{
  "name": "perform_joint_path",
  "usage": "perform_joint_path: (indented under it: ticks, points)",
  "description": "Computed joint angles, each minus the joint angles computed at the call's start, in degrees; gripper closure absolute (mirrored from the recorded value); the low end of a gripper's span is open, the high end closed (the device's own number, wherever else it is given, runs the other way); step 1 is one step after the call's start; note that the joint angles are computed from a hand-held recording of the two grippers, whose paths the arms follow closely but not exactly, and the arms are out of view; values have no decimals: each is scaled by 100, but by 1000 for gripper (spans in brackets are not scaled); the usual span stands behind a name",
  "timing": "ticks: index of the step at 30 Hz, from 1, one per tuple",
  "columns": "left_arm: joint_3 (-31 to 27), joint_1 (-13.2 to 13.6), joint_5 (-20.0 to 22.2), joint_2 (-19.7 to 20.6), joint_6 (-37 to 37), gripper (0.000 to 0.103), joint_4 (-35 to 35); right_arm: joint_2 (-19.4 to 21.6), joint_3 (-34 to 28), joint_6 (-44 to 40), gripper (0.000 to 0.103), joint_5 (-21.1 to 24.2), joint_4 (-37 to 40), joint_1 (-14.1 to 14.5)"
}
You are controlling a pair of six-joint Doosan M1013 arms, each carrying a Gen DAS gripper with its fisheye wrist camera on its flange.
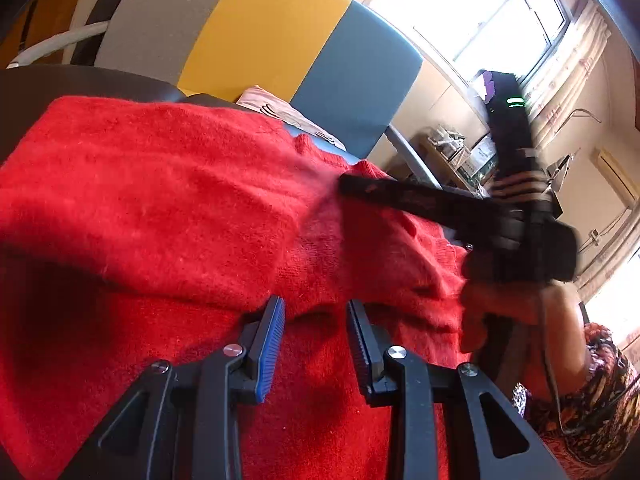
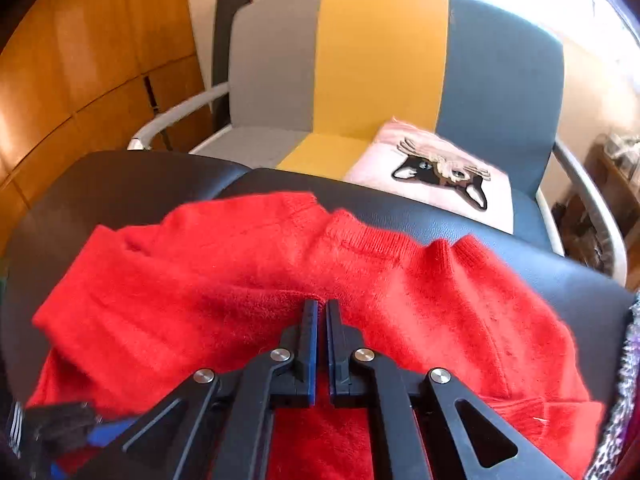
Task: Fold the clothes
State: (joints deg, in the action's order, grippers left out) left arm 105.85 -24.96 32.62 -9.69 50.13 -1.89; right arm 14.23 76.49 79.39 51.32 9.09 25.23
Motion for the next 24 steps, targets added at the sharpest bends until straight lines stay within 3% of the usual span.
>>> perform_joint_path:
  ticks: [3,5,6,8,12,15,18,19,21,22,24]
  points:
    - [32,55,-91,-1,176,73,-224,-55,184,-89,99,-328,-149,51]
    - [46,79,-129,-3,257,72,-329,-59,125,-195,96,-145,205,-61]
    - [53,89,-148,-7,284,72,-374,-75,89,-165,91,-16,461,-160]
    - [75,138,-201,-25,390,72,-581,-262,229,56,69,-169,812,-314]
    - [34,227,-87,-63,426,71,-858,-779,801,-565,69,-654,1445,-490]
    - [-1,299,-131,-142,152,71,-584,-932,1045,-671,70,-460,1345,-554]
    - [14,464,-321,-249,-205,70,-423,-967,1197,2,71,-384,603,-612]
    - [-9,542,-326,-255,-498,66,-114,-979,1240,122,72,-364,745,-718]
    - [-200,579,289,-98,-909,67,615,-1010,1338,113,79,-408,1112,-886]
    - [-303,618,693,28,-889,80,786,-1030,1386,130,81,-489,1088,-886]
    - [-246,622,692,5,-771,83,994,-1033,1402,165,81,-545,1010,-850]
